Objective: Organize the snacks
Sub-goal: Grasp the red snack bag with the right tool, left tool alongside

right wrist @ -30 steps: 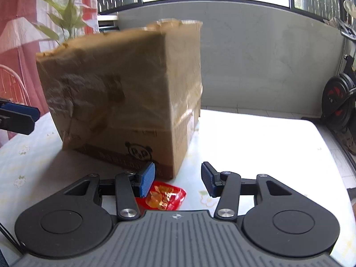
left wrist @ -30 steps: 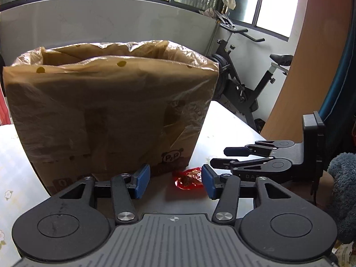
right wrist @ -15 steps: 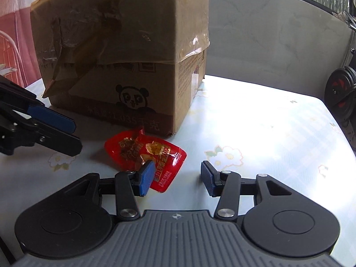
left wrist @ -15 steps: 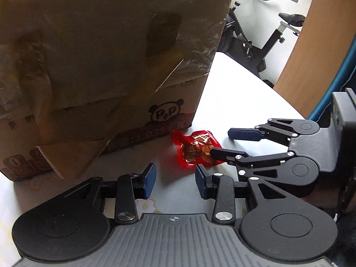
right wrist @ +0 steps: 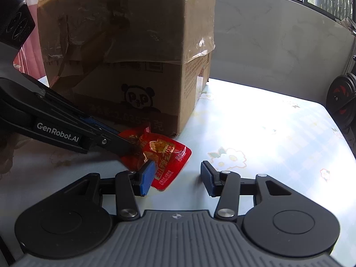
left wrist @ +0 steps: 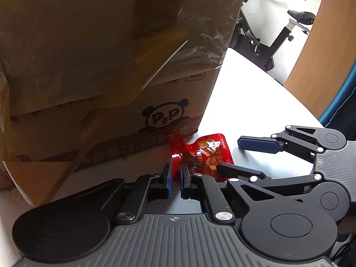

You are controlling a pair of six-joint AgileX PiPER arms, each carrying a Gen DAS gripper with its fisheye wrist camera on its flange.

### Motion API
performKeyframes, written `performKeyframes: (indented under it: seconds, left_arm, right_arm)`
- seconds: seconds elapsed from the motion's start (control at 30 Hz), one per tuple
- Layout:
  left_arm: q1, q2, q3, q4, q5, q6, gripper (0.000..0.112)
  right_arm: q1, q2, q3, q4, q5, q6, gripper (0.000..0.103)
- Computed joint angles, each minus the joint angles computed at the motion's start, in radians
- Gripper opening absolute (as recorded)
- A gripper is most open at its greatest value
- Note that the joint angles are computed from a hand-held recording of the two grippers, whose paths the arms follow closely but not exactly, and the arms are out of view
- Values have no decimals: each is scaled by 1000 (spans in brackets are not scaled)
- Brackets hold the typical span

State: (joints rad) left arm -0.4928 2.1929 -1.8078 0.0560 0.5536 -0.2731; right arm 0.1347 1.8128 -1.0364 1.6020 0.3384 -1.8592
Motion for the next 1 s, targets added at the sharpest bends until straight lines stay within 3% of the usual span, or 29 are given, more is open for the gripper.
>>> performKeyframes:
  seconds: [0.27,0.43,0.57,0.83,1.0]
  left_arm:
    - [-23,-4,30,69,-24,-61,7]
    - [-27,-7,43,84,-39,-71,7]
    - [-30,-23,71,100,-55,-90,7]
    - [-36,-40,103,135,-61,-135,6]
    - [-33,-101,207,142,-101,-155,6]
  right_arm:
    - [-27,-4,-4,-71,62,73,49]
    - [-77,38,-95,-250,178,302,47]
    - [-111,93,-200,-352,288,511,26]
    - [-84,81,-191,-363,258,564,24]
    - [-76,68,-156,-331,271,548,24]
